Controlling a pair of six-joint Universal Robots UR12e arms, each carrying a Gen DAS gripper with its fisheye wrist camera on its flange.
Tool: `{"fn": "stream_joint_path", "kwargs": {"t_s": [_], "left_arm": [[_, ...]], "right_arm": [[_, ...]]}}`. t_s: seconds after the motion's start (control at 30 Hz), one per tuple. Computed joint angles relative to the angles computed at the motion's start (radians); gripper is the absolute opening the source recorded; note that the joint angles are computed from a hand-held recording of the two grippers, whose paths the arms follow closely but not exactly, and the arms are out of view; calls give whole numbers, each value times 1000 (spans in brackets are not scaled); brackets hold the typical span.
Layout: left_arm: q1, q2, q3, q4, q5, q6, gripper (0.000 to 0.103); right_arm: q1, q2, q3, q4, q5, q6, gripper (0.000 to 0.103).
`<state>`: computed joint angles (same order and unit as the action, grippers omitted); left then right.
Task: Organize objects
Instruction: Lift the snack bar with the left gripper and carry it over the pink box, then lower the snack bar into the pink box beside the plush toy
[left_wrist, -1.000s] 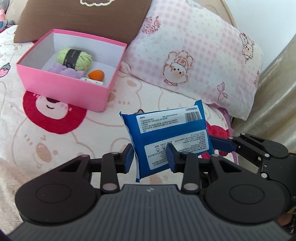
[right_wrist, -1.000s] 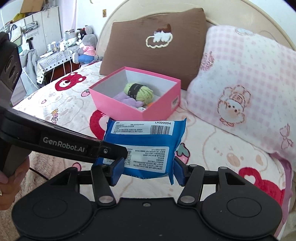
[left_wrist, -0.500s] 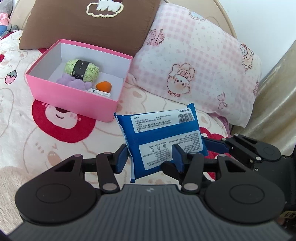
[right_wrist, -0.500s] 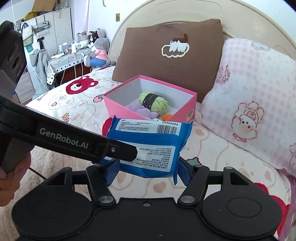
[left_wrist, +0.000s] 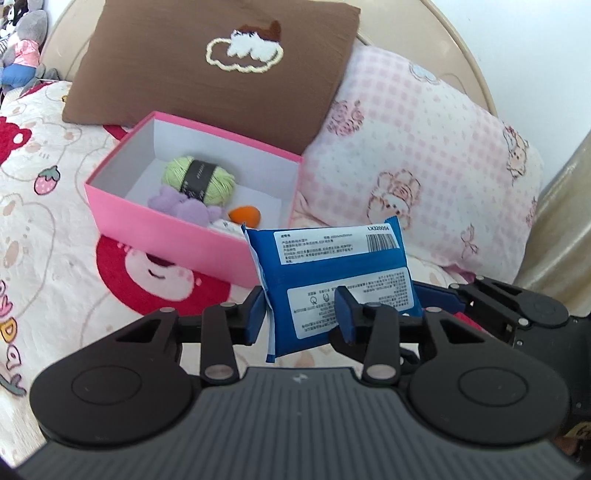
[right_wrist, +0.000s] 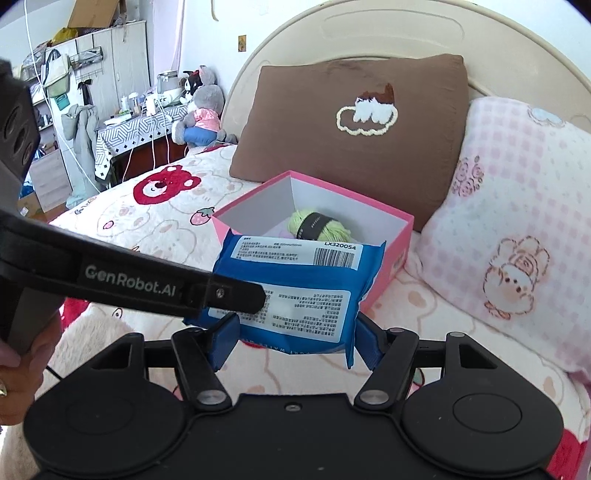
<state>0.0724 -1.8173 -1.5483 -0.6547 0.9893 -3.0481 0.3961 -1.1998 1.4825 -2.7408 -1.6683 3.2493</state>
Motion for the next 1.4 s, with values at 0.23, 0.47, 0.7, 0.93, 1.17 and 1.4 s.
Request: {"fn": "stream_joint_path", "kwargs": {"t_s": [0.23, 0.47, 0.7, 0.93, 1.17, 1.4], "left_arm": [[-4, -54, 70, 24, 19, -21, 39], [-12, -135, 189, -54, 29, -11, 39], [-21, -204, 252, -34, 25, -14, 40], [-33, -293, 378, -112, 37, 17, 42], [-22, -390, 491, -162, -22, -139, 41], [-39, -416, 491, -143, 46, -143, 40]], "right_arm": [[5, 51, -83, 27, -29, -22, 72], [-10, 100, -150, 54, -25, -14, 72], [-26, 155, -228, 104, -32, 16, 72], [-35, 226, -323, 161, -65, 15, 72], [-51, 268, -372, 167, -40, 59, 67], [-39, 305, -403, 176, -90, 63, 64]]}}
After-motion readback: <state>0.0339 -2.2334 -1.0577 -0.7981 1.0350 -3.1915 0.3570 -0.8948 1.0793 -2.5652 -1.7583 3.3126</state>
